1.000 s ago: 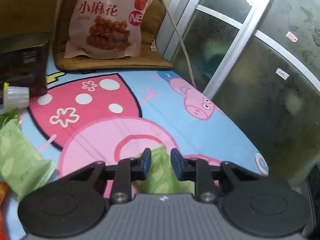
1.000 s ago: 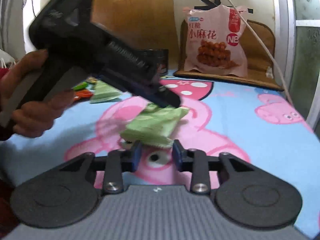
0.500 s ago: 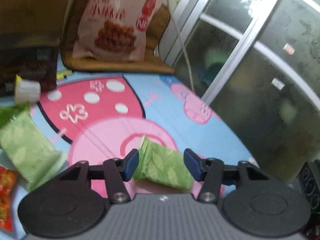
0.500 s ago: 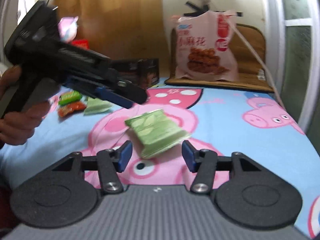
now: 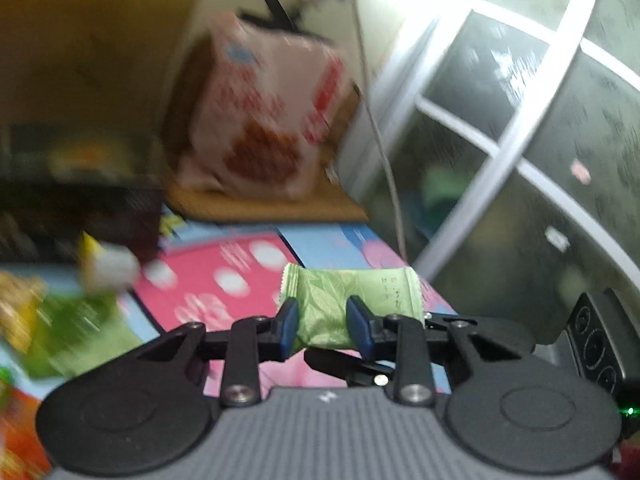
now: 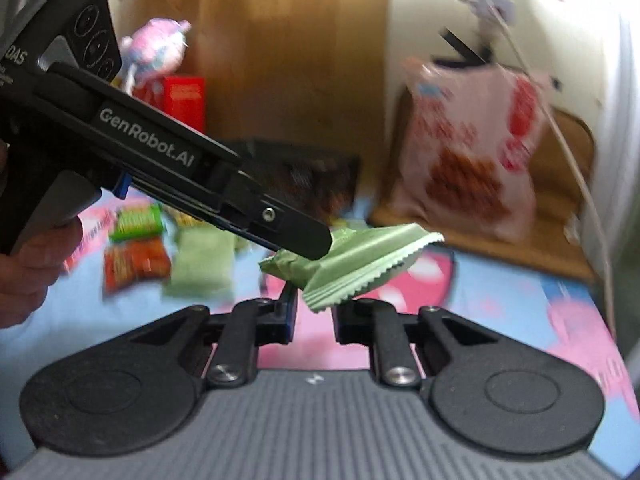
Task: Organize snacks
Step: 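Carry the green packet into the black tin box and release it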
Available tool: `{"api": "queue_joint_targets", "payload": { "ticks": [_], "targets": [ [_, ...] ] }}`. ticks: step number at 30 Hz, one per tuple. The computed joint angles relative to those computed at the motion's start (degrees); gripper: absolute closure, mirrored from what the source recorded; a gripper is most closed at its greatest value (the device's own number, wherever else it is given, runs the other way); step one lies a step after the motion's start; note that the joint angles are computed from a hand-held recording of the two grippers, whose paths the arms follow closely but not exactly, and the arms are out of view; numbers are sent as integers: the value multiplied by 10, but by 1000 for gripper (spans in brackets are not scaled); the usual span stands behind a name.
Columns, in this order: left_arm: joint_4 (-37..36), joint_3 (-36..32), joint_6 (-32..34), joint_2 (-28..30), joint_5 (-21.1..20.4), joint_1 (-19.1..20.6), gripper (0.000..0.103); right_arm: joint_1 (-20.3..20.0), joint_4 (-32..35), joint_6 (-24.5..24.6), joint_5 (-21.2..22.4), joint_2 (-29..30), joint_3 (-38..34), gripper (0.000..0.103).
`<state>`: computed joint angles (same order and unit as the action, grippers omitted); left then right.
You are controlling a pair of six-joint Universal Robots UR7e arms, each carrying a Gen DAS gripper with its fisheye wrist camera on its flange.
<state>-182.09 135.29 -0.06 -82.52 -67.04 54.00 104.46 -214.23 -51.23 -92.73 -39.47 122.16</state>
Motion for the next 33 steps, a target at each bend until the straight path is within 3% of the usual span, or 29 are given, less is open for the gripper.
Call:
{"api": "queue_joint_targets", "payload": {
  "ticks": [5,9,13,15,17,22,26,30,33],
  "targets": [
    [-15,-48,37,-11,62,17,76,24,119,-19,45,38,-116,81],
    [-31,-100,54,5,101,47,76,37,246,19,78,86,-235,81],
    [-37,-152,57,35,117,87,75,47,352,65,76,140,-344,78],
    [-31,-170,46,48,128,101,75,50,413,89,71,155,-381,75],
    [-29,-176,32,53,134,110,75,49,458,109,72,156,-396,59],
    [-61,-137,44,32,133,101,73,38,412,100,96,109,-321,58],
    [-69,-81,33,-11,136,80,72,17,328,93,131,44,-205,58],
    [-79,-5,14,-54,153,44,67,-4,261,86,134,-7,-92,56],
    [-83,40,-4,-66,180,18,66,-3,220,80,114,-7,-49,49]
  ]
}}
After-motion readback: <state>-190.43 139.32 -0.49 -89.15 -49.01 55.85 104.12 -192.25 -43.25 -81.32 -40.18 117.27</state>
